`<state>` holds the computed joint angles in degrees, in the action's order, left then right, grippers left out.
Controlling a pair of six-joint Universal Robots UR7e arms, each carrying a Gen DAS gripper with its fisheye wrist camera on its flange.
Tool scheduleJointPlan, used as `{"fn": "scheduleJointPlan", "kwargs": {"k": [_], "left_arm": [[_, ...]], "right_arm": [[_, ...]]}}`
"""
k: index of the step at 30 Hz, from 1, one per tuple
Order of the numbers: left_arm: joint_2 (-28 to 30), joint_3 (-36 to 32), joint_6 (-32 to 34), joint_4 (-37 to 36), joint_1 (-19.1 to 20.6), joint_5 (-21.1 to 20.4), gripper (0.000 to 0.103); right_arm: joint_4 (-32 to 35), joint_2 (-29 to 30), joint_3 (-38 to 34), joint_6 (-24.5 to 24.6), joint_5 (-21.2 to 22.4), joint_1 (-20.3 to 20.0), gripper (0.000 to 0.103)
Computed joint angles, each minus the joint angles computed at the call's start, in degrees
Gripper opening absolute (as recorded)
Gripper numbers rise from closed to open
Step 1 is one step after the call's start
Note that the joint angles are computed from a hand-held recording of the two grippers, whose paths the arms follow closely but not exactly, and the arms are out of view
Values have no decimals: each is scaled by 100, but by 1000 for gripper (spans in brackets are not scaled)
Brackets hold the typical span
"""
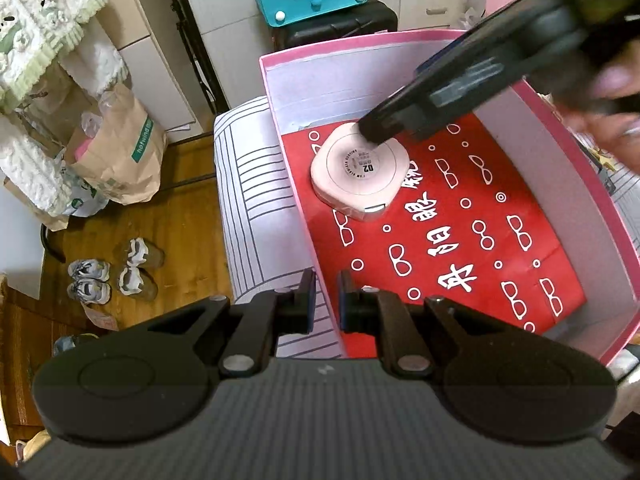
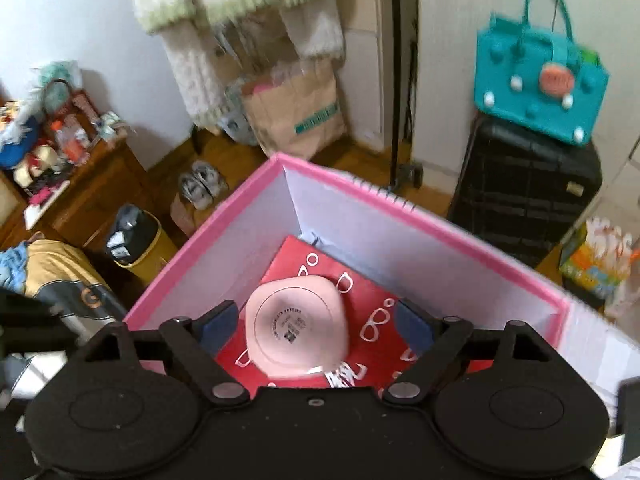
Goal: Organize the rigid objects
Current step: 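Carry the pink case with the right gripper into the pink box and release, then grasp the grey Wi-Fi device with the right gripper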
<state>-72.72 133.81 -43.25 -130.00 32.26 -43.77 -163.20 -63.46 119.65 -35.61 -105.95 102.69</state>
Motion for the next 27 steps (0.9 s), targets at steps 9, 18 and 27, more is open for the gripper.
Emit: {"fn": "scheduleJointPlan", "kwargs": {"k": [9,18,27], "left_arm": [[167,-224,-500,580,-70,65,10],[349,-473,-782,1023,-89,165,10],[301,-371,-866,822,-89,307,5]], "right_arm": [[-915,-1742,1294,-1043,509,-378,77],[-1950,-2948,2701,-2112,1125,-1501,76],[-998,-3277,2812,-1732,1149,-2549,60]]}}
